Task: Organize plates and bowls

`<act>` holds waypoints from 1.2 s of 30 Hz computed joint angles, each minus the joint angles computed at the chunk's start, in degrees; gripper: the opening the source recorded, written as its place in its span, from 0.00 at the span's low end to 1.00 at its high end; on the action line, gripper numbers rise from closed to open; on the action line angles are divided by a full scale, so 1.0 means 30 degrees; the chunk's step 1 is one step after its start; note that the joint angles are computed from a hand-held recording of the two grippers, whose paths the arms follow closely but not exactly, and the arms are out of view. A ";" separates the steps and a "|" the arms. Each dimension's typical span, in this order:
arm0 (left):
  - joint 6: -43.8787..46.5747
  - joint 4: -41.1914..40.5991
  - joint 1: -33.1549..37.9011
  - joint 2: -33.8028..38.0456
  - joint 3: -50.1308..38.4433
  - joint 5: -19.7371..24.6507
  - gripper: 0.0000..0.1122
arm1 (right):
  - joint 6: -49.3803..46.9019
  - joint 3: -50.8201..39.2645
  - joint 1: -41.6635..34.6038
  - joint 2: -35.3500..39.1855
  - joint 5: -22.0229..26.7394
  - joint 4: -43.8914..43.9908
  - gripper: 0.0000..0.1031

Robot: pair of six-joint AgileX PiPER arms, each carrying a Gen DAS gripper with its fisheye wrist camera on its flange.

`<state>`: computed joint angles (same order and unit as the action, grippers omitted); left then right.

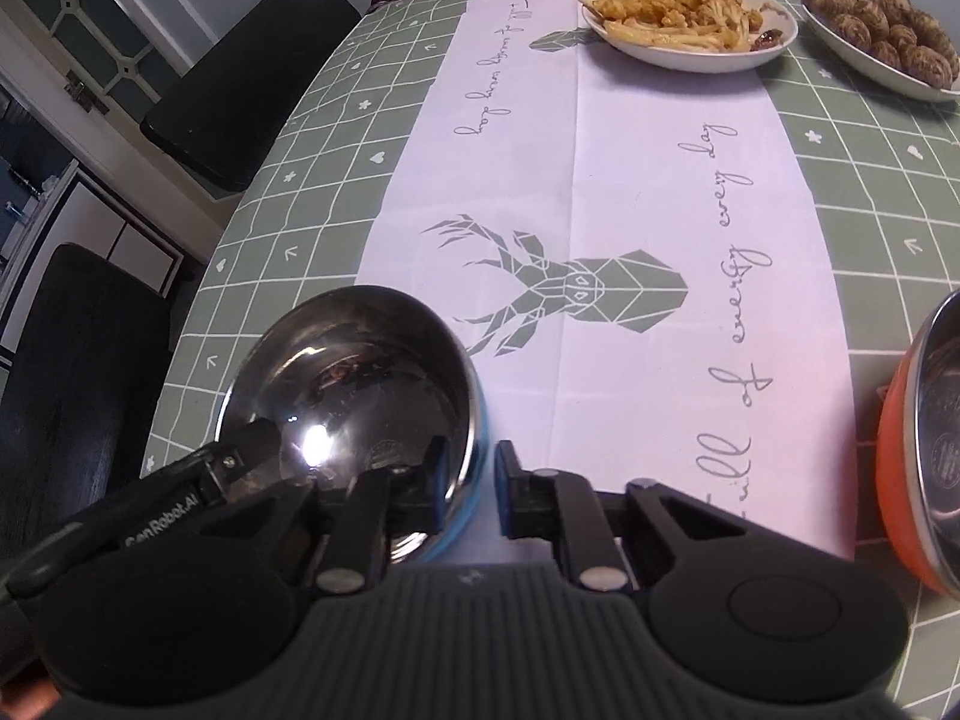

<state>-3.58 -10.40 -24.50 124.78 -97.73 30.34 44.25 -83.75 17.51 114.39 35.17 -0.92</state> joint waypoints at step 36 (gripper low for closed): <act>-0.1266 0.0072 -0.5302 -1.3738 1.2859 0.6442 0.11 | 0.0782 1.2637 0.6801 -1.4783 0.6031 0.0745 0.08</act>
<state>-7.38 -10.18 -40.41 83.57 -59.15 49.67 46.59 -45.84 37.91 70.04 53.26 1.32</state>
